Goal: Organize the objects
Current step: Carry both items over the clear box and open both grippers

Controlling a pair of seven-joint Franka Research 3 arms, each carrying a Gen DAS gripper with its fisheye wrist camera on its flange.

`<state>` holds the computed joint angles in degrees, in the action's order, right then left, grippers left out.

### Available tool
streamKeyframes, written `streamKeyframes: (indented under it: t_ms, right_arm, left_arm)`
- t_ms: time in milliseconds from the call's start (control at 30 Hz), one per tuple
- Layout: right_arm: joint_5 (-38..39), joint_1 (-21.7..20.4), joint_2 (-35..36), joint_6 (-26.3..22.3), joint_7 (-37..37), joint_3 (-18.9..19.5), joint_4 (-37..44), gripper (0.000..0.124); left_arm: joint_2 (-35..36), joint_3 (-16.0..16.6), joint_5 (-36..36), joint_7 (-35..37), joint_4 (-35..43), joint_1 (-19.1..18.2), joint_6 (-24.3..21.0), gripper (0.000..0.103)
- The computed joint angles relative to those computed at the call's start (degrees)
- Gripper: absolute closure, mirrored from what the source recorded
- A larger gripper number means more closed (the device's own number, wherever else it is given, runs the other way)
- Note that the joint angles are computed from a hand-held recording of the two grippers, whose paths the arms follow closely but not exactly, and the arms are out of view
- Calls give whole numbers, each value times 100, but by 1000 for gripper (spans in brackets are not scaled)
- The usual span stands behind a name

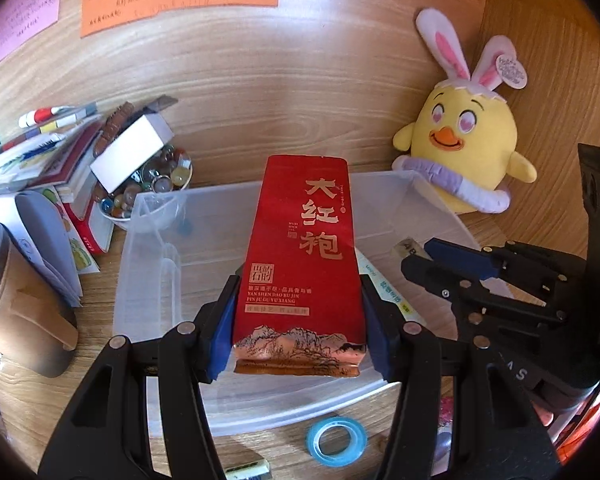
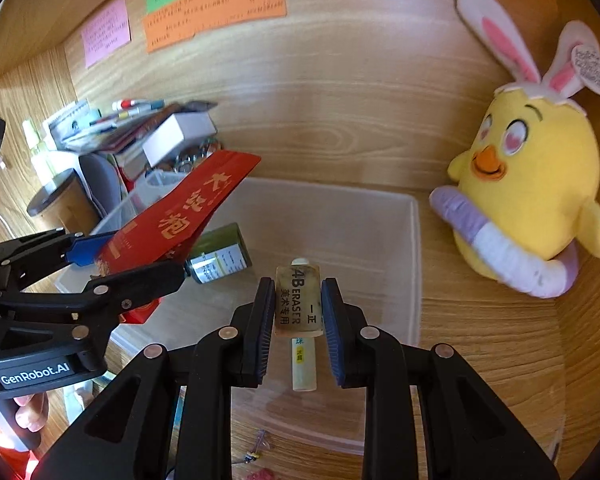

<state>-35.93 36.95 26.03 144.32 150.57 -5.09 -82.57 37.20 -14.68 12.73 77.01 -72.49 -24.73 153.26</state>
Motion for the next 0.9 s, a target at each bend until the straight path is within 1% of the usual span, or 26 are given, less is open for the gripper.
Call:
streamKeyframes:
  t_ms: [200,300,400,567,667,733,800,833,867,900]
  right_arm:
    - [210,-38,171,-110,-288,61,191,102]
    - [207,35,277,-288,-399,13,350,102]
    - [273,48,339,-346,-542,28,429,102]
    - [337,75,345,-366,-654,13,453,102]
    - [375,80,324,-397,-663,6,438,102]
    - [391,84,322,-444,-672,7,454,102]
    - [419,75,321,-472,-708,22,467,102]
    - [443,66,311,-477,-726,34,462,98]
    - [454,62,301,-469,-729,38,448,96]
    - [453,64,292,-460,-723,36,436,89]
  left_arm:
    - [195,-126,-196,218,285,61,-352,47]
    - [256,-154,-327,284,387,85,-500,47]
    - [289,-202,-464,375,452,126,-613,48]
    - [211,-114,-466,303,368,87,-562,47]
    - [141,-108,-474,260,277,103,-527,45]
    - [63,-119,-483,244,166,131,-459,41]
    - [-68,-92,-445,185,-25,140,-302,35]
    - [-133,-68,-405,141,-118,133,-221,31]
    - [-177,-43,-355,95,-177,119,-157,30]
    - [-283,3,-281,22,-321,105,-39,28]
